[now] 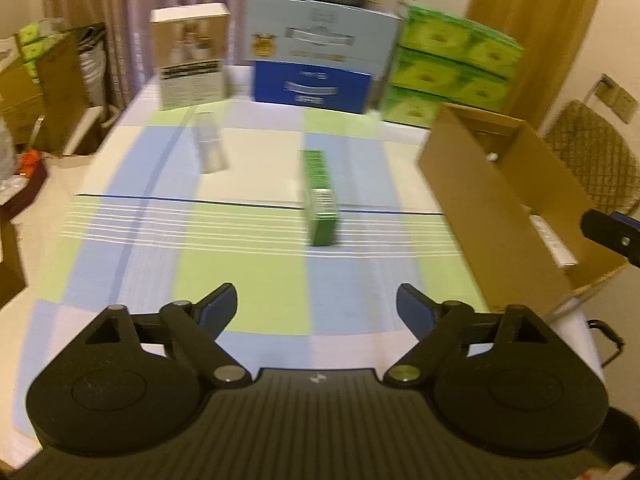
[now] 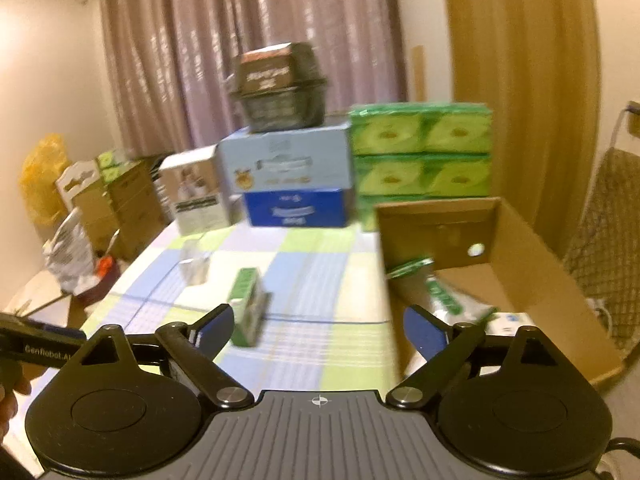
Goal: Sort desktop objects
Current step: 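Bring both empty tools back over the table items, then grasp the upright green medicine box with the right tool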
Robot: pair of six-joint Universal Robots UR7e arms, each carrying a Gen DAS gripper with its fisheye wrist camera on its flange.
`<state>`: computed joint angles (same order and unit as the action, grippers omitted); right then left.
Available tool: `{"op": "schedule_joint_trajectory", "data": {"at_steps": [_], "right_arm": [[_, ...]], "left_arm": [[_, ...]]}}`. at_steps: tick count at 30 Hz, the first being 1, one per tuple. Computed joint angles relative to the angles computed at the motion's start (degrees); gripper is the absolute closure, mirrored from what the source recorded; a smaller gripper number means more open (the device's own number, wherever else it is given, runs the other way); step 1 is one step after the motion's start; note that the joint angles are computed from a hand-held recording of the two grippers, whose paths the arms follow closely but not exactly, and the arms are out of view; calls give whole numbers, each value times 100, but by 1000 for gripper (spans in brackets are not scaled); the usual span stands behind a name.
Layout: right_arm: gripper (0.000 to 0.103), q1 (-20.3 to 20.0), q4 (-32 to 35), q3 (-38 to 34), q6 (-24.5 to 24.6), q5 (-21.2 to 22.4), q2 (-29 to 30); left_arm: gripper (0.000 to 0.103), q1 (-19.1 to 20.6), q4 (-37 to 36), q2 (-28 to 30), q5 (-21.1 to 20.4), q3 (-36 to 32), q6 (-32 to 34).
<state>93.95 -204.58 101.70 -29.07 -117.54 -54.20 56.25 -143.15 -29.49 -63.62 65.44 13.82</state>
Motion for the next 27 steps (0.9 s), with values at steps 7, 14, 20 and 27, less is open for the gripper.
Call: {"op": "schedule_joint_trajectory", "data": {"at_steps": [7, 14, 20, 27], "right_arm": [[10, 75, 511, -550, -10, 23, 529], [10, 9, 1115, -1255, -67, 75, 1111], [10, -182, 1758, -1970, 123, 188, 1567], [21, -391, 2081, -2901, -122, 343, 2208]], "left_arm": [[8, 197, -26, 13, 374, -257, 214], [7, 400, 40, 297, 563, -740, 375], [7, 576, 210, 883, 724, -1607, 537], [7, 767, 436, 1908, 806, -3216, 681]]}}
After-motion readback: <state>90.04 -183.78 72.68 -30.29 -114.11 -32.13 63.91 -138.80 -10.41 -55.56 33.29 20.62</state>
